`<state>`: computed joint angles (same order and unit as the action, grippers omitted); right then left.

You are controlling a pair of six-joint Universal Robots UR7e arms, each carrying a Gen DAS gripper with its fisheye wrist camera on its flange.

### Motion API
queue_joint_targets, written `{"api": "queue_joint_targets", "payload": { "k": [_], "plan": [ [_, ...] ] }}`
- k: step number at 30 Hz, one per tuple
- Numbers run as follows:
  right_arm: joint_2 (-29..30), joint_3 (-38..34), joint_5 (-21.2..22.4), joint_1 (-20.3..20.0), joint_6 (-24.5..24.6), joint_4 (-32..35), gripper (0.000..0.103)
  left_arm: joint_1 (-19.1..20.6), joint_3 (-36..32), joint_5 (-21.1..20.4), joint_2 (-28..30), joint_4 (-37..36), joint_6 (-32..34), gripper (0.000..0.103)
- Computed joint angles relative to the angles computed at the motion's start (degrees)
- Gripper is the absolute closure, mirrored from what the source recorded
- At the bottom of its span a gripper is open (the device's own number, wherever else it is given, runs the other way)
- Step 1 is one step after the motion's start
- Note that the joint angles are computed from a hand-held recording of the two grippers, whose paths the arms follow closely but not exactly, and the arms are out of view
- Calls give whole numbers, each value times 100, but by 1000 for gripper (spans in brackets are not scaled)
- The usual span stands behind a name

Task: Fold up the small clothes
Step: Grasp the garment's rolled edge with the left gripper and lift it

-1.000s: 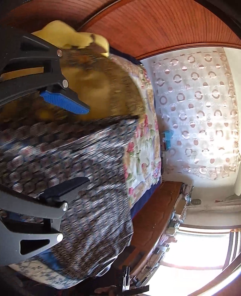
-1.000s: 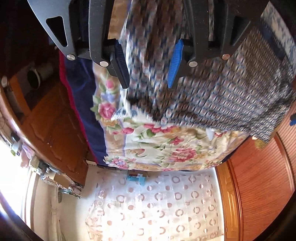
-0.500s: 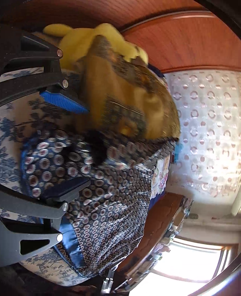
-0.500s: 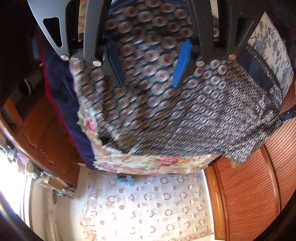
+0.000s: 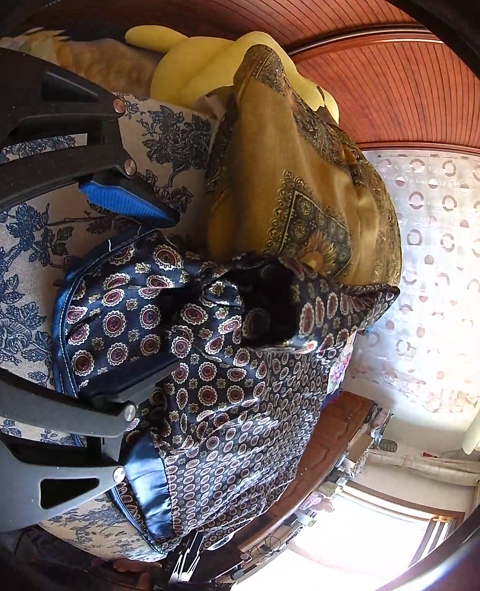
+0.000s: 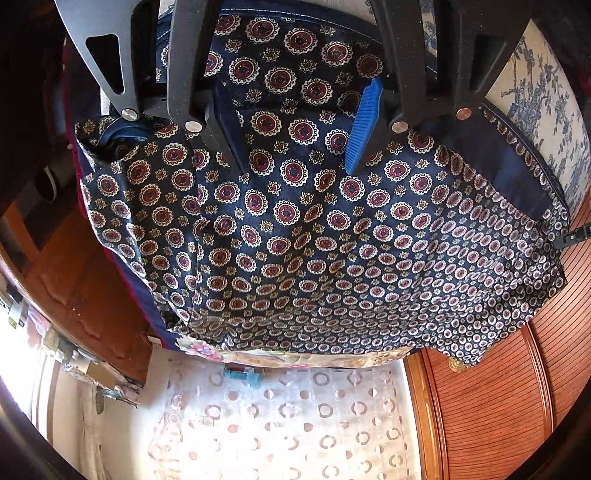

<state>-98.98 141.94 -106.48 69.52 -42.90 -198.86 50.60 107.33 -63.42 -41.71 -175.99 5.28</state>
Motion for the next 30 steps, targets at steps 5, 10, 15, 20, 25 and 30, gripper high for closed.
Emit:
{"api": "queue_joint_targets", "payload": {
  "k": [5,10,15,20,25,30],
  "plan": [
    [125,31,-59,34,-11,-173,47,-13,-73,6,58,97,-56,32],
    [194,6,-5,30,28,-145,33,-18,-153,1,125,159,-100,32],
    [257,-2,-55,70,25,-186,31,-32,-185,1,148,220,-83,32],
    [447,-49,-193,183,44,-327,30,-30,-238,-23,179,303,-112,32],
    [447,-45,-185,183,52,-327,30,4,-331,-234,197,491,-193,33],
    [471,-43,-212,185,11,-361,29,59,-400,-601,194,579,-192,56]
  ]
}}
